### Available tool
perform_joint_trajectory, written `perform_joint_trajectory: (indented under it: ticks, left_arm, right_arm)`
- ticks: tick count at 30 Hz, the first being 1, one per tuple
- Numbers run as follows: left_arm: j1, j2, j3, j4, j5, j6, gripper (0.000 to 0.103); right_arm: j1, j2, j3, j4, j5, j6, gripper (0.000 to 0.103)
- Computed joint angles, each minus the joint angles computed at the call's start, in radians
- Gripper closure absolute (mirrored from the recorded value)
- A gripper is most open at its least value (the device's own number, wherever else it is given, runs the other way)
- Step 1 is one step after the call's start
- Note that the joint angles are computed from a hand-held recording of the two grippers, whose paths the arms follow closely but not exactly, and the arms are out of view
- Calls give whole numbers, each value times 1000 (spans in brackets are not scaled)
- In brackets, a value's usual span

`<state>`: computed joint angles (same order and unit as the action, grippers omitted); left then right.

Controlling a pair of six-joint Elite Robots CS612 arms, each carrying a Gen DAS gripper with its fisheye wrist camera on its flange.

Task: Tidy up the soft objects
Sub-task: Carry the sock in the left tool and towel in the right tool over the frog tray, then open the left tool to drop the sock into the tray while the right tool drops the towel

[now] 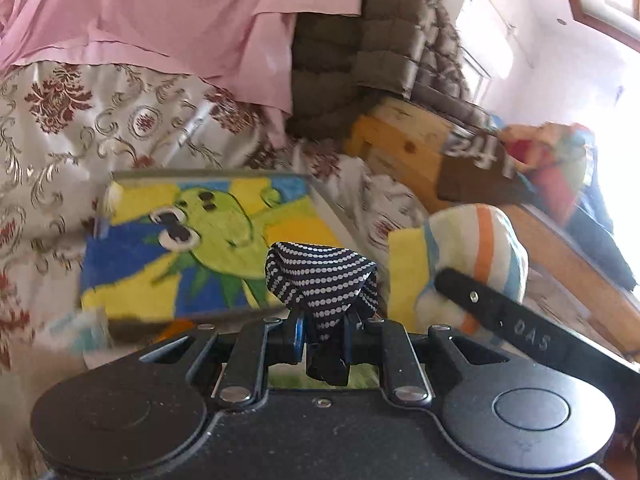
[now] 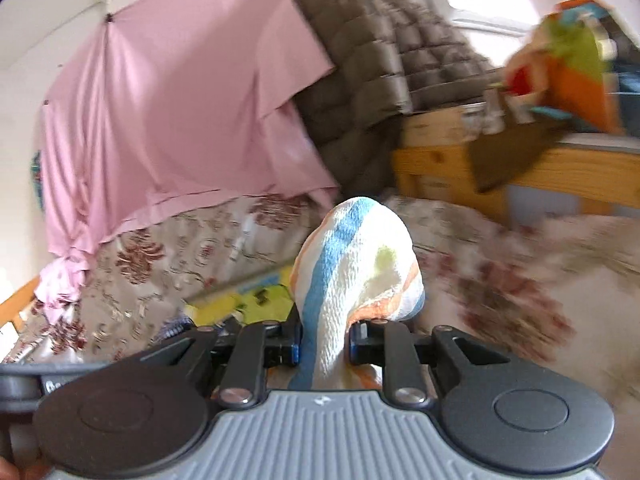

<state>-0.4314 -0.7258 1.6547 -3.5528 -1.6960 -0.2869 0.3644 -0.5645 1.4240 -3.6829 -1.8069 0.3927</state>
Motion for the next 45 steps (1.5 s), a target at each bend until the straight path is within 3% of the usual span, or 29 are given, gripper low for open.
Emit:
perform_joint_trajectory:
  ticks: [5, 8, 16, 21, 23, 27, 31, 39, 45]
  left_arm:
    - [30, 77, -141, 74, 4, -15, 84]
    - [44, 127, -227, 130, 2, -38, 84]
    - [60, 205, -355, 273, 2, -96, 84]
    - [56, 208, -376, 344, 30, -90, 81]
    - [55, 205, -375, 357, 32, -96, 76]
    - [48, 191, -360, 369, 66, -107, 58]
    - [41, 175, -329, 331, 106, -134, 33]
    - [19, 118, -219, 187, 196, -206, 12]
    - [-14, 57, -83, -7, 296, -174, 1]
  right_arm:
    - [-35, 70, -137, 90, 101, -36, 80]
    - [-48, 101, -192, 152, 127, -27, 80]
    - [-51, 132, -258, 315, 119, -31, 77]
    - [-64, 131, -262, 366, 158, -16, 60]
    - [-68, 128, -258, 383, 170, -8, 48]
    - [-69, 117, -245, 393, 146, -23, 32]
    - [-72, 98, -213, 358, 140, -22, 20]
    - [-58, 35, -104, 211, 79, -46, 4]
    - [-40, -16, 4, 69, 39, -62, 0]
